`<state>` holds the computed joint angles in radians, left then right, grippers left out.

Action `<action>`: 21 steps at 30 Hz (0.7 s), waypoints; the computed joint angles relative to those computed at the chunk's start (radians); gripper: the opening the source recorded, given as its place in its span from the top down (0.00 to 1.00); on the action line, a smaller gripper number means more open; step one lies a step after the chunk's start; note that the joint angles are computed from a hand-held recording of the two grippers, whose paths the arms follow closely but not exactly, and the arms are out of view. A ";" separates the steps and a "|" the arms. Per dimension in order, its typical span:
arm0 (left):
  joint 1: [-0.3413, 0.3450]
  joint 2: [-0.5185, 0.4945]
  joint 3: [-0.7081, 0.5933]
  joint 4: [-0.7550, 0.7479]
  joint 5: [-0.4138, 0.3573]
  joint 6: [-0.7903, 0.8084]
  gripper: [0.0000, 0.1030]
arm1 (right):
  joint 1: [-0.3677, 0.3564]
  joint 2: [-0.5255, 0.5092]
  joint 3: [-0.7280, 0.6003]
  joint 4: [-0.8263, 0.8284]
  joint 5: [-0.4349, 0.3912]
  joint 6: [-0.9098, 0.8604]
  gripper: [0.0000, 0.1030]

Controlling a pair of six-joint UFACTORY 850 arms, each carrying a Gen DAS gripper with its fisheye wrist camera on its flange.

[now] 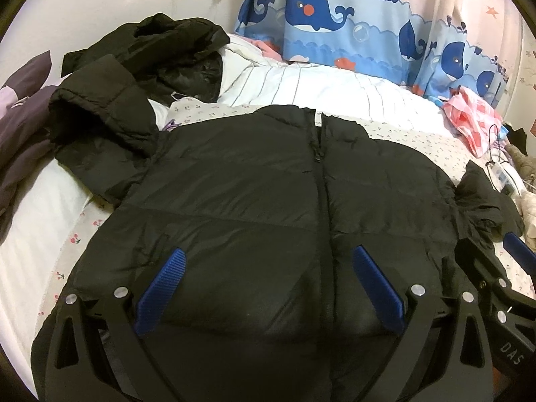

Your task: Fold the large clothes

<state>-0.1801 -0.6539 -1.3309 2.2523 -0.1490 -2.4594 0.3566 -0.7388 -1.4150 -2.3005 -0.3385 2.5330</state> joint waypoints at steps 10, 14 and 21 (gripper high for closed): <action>-0.006 -0.010 -0.012 -0.035 0.004 0.038 0.07 | -0.006 0.007 0.006 -0.017 0.003 0.023 0.06; -0.010 -0.015 -0.018 -0.067 0.001 0.069 0.07 | -0.010 0.014 0.012 -0.043 0.004 0.054 0.06; -0.013 -0.018 -0.020 -0.058 -0.001 0.055 0.07 | -0.013 0.012 0.012 -0.032 0.006 0.059 0.06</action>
<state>-0.1927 -0.6715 -1.3506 2.1939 -0.1497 -2.4040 0.3439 -0.7268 -1.4028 -2.3330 -0.3322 2.5921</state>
